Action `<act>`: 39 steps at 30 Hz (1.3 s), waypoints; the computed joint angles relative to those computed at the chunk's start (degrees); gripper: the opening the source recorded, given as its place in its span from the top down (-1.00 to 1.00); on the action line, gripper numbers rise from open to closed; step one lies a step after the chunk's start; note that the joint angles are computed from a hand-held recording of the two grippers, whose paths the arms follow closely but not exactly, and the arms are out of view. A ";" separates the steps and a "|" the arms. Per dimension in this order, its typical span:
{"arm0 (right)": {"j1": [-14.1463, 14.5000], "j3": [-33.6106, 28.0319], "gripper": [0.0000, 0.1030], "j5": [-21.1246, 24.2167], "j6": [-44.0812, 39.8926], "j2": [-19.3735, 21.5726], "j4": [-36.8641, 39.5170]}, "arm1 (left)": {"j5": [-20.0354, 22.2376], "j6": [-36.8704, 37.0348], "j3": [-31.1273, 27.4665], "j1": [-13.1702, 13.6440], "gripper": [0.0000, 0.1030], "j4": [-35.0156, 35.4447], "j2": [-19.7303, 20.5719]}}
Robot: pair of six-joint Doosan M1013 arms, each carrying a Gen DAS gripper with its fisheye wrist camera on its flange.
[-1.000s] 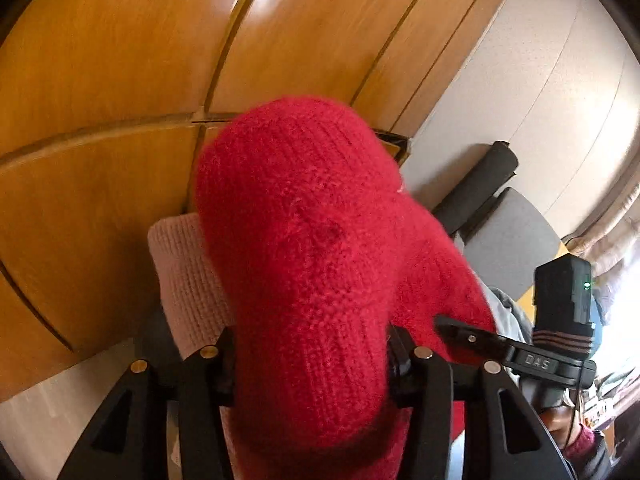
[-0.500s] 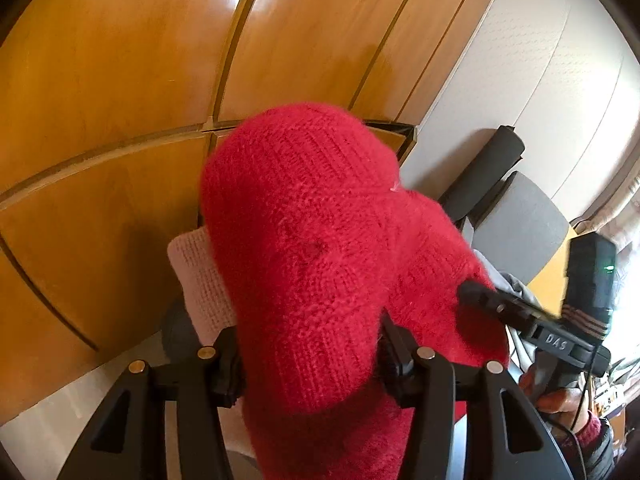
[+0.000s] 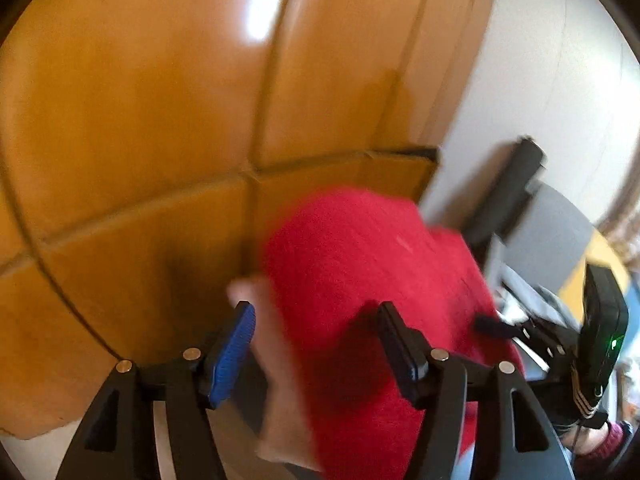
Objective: Fold clothes
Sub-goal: 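Carry the sweater with both grippers and lower it onto the clothes stack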
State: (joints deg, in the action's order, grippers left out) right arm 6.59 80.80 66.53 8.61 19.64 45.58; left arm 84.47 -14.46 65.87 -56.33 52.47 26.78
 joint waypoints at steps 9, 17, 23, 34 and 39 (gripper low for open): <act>-1.68 0.71 -0.42 1.74 1.79 0.66 2.24 | -5.12 14.88 -4.77 -0.30 -0.25 8.66 2.59; -2.04 -0.47 -0.48 2.14 2.85 3.80 1.89 | -8.52 7.83 -1.26 3.64 -0.27 3.19 5.37; -1.93 0.89 -0.51 0.75 4.23 2.95 2.94 | -3.98 9.25 -5.11 3.10 -0.30 4.61 7.93; -3.90 2.15 -0.71 -1.62 5.95 -0.64 2.16 | -0.01 9.03 -7.80 1.26 -0.35 7.84 7.86; -4.23 3.52 -0.73 -2.52 4.06 -2.30 4.22 | 1.99 5.64 -5.54 0.72 -0.35 7.93 6.32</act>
